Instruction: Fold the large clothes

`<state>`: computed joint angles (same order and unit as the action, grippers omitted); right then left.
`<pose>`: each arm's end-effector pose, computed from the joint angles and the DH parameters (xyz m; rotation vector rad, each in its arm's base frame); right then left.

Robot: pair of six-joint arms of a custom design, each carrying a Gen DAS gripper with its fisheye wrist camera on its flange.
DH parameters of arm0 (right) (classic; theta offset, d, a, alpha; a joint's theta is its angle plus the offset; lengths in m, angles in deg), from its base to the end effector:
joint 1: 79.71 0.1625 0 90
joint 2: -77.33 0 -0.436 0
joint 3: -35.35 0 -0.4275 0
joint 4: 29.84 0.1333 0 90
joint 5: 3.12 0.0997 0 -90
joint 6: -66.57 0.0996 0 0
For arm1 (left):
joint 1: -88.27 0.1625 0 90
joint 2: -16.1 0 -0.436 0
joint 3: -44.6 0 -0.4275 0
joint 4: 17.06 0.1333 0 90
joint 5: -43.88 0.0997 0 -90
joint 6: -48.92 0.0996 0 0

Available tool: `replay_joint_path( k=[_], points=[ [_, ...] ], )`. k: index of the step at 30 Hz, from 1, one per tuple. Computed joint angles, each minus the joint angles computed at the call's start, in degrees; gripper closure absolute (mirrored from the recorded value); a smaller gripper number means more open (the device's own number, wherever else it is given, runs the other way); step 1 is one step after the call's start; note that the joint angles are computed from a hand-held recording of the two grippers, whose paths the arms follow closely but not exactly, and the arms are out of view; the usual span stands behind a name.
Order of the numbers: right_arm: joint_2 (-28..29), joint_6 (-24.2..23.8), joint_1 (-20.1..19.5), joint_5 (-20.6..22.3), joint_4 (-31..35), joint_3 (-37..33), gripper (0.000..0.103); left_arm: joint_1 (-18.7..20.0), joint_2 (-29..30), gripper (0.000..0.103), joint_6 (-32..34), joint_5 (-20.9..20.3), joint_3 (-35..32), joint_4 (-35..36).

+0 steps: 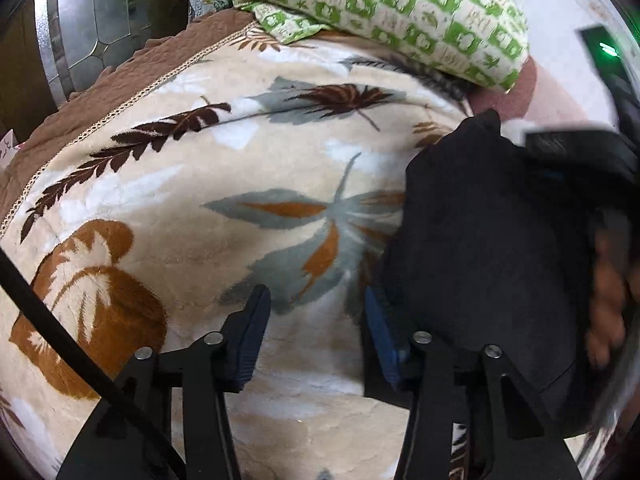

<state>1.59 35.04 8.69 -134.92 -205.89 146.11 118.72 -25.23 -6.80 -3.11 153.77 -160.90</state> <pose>0.0508 -0.5796 0.3706 0.1733 -2.1377 0.7356 -0.3875 -0.4612 -0.0403 0.2014 2.4575 -0.6578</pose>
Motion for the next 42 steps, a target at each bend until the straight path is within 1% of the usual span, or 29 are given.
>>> replay_joint_path(
  k=[3, 6, 8, 9, 10, 11, 12, 13, 14, 15, 18, 19, 21, 22, 23, 25, 26, 28, 29, 31, 32, 34, 35, 36, 38, 39, 40, 41, 42],
  points=[
    [2.9, 4.38, -1.32, -1.01, 2.83, -3.26, 0.074, 0.48, -0.19, 0.06, -0.2, -0.69, -0.03, -0.11],
    [2.7, 3.6, -0.88, -1.23, 1.81, -2.81, 0.074, 0.37, -1.38, 0.06, -0.32, -0.8, 0.78, -1.64],
    [-0.73, 2.59, -0.1, 1.96, -0.44, -0.41, 0.074, -0.18, -2.12, 0.06, -0.9, 0.29, 1.53, -2.88],
    [-3.07, 3.06, 0.37, 3.85, -0.24, 1.01, 0.074, -0.71, -2.54, 0.06, -1.12, 1.21, 1.96, -3.3],
    [-7.66, 4.14, 0.34, 8.02, 2.05, 3.16, 0.074, -1.47, -2.99, 0.06, -1.12, 2.31, 2.4, -3.59],
    [-10.57, 4.45, 0.25, 10.52, 3.05, 4.75, 0.074, -1.92, -3.19, 0.059, -0.86, 2.95, 2.57, -3.94],
    [-13.78, 4.01, 0.04, 12.26, 3.56, 6.43, 0.072, -2.71, -3.45, 0.058, -0.12, 3.87, 2.98, -4.89],
    [-18.02, 2.49, -0.33, 13.08, 2.97, 9.04, 0.067, -3.62, -3.63, 0.057, 1.03, 4.64, 3.37, -6.07],
    [-19.86, 1.57, -0.76, 13.55, 2.72, 10.04, 0.066, -4.54, -3.77, 0.055, 2.51, 4.93, 3.69, -7.24],
    [-23.14, 0.39, -1.95, 14.06, 2.27, 12.03, 0.065, -5.19, -3.86, 0.053, 4.02, 4.6, 3.88, -8.39],
    [-30.87, -3.11, -6.75, 12.98, -1.48, 16.71, 0.065, -7.24, -4.4, 0.051, 8.15, 1.85, 4.46, -11.39],
    [-33.32, -4.7, -9.39, 13.33, -1.62, 17.63, 0.065, -7.86, -4.21, 0.05, 9.23, 1.24, 4.07, -12.1],
    [-36.44, -5.58, -12.73, 14.75, 1.02, 17.69, 0.065, -8.57, -2.85, 0.047, 10.99, 0.38, 2.09, -13.7],
    [-37.93, -5.67, -15.16, 16.84, 2.58, 17.57, 0.065, -8.76, -1.56, 0.045, 11.85, -0.24, 0.08, -13.65],
    [-39.43, -5.46, -16.39, 18.32, 4.34, 17.46, 0.065, -8.79, -0.12, 0.042, 12.94, -1.0, -2.13, -13.19],
    [-39.95, -4.7, -18.77, 22.63, 7.14, 16.54, 0.065, -8.27, 4.78, 0.042, 17.12, -3.15, -9.4, -11.02],
    [-39.48, -4.65, -19.05, 23.65, 7.6, 16.21, 0.065, -8.19, 6.96, 0.042, 18.83, -2.97, -12.1, -10.78],
    [-36.82, -5.1, -18.57, 23.57, 6.96, 15.29, 0.065, -7.86, 12.47, 0.042, 23.5, -1.17, -18.77, -9.75],
    [-35.49, -5.5, -18.65, 23.81, 7.11, 14.78, 0.065, -7.44, 15.52, 0.042, 25.81, -0.35, -22.79, -7.83],
    [-32.46, -7.36, -18.23, 22.64, 6.12, 14.14, 0.065, -6.66, 19.58, 0.042, 28.04, 0.39, -28.13, -4.06],
    [-31.78, -8.65, -18.75, 22.76, 5.56, 14.28, 0.065, -6.35, 21.22, 0.042, 28.91, 1.27, -30.25, -2.1],
    [-29.37, -10.85, -19.67, 22.15, 3.06, 13.77, 0.065, -5.67, 25.03, 0.042, 31.15, 5.26, -34.63, 3.07],
    [-28.64, -11.46, -20.25, 21.57, 1.07, 13.67, 0.065, -5.35, 26.1, 0.042, 32.19, 7.36, -35.42, 4.0],
    [-28.38, -11.31, -21.69, 22.11, 0.29, 13.11, 0.065, -4.89, 26.74, 0.042, 33.29, 8.95, -35.63, 3.12],
    [-30.2, -8.1, -25.88, 27.31, 3.73, 11.94, 0.068, -3.55, 26.57, 0.042, 32.37, 9.0, -35.54, 1.72],
    [-31.25, -6.18, -28.28, 30.25, 5.49, 11.35, 0.078, -3.23, 26.41, 0.042, 31.24, 10.11, -35.38, 1.9],
    [-32.51, -4.27, -31.45, 33.82, 7.46, 10.65, 0.098, -2.61, 26.04, 0.042, 29.35, 11.74, -35.31, 3.24],
    [-33.48, -3.21, -33.74, 37.1, 9.55, 10.18, 0.103, -1.6, 25.57, 0.042, 28.55, 10.96, -35.07, 2.33],
    [-34.53, -2.02, -36.4, 41.31, 12.16, 9.62, 0.103, -0.73, 25.05, 0.04, 27.25, 10.03, -34.92, 2.67]
  ],
)
